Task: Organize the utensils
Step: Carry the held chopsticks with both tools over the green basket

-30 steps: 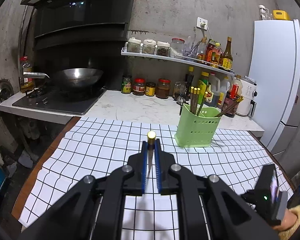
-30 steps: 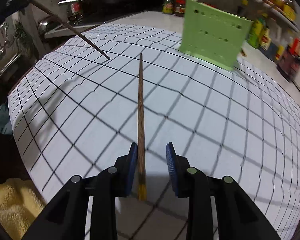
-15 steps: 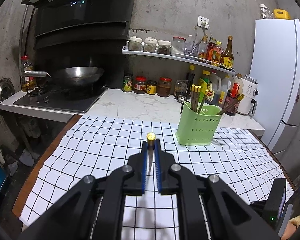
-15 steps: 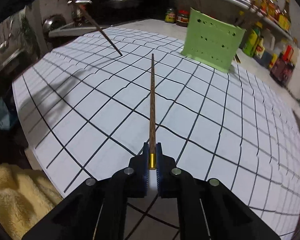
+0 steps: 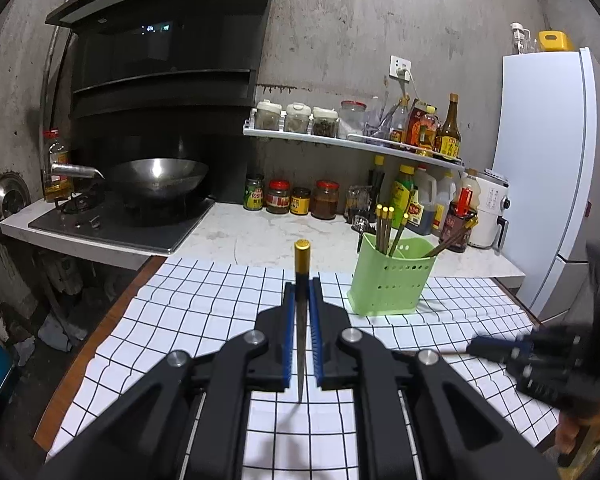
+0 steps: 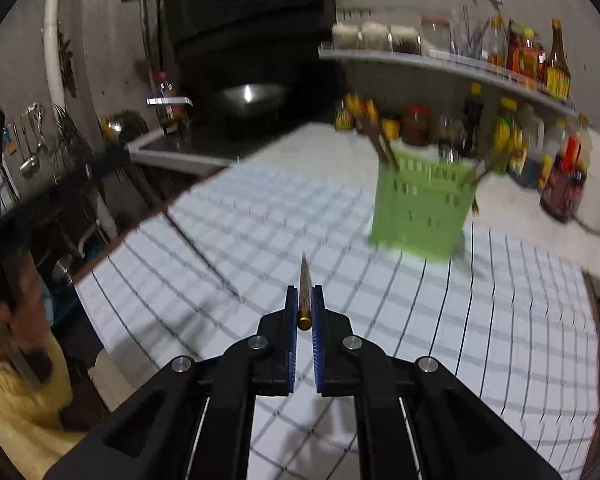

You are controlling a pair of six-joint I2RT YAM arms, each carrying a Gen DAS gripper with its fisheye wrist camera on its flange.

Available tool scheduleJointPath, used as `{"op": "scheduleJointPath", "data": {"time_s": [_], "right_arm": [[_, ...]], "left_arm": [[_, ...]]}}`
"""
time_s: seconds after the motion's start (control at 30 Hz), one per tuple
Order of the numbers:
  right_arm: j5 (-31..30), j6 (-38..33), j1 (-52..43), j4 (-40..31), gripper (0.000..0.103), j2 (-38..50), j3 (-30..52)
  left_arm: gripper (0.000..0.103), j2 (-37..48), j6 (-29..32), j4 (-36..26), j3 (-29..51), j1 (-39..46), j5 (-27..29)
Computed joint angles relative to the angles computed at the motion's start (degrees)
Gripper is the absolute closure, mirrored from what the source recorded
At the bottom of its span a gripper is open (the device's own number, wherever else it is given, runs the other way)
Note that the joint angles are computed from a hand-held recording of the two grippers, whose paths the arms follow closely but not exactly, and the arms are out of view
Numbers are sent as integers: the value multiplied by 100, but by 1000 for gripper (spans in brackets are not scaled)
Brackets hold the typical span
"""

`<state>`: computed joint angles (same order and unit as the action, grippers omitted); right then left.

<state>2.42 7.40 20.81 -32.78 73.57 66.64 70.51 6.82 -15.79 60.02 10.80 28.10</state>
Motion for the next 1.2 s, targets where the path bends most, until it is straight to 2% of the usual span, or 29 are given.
{"op": "scheduleJointPath", "data": {"time_s": [0.2,0.47,0.63,0.83,1.03,1.2], "right_arm": [[3,-51,-19,39,96,465,1027],[204,-282,26,8,96,1235,1962],[145,-330,-93,169,97,1426,2147],[48,-353,-225,189,96,1500,2110],[17,-408,-258,204,96,1514,2200],[191,-526,-234,48,96,1718,2663]], "left_arm": [[96,8,-76,155,28,68,26],[96,108,-193,406,38,-17,-77],[96,147,-187,541,161,-213,-324],[97,270,-99,425,380,-587,-802],[96,253,-62,413,568,-718,-926],[96,343,-82,383,1040,-872,-1058]]}}
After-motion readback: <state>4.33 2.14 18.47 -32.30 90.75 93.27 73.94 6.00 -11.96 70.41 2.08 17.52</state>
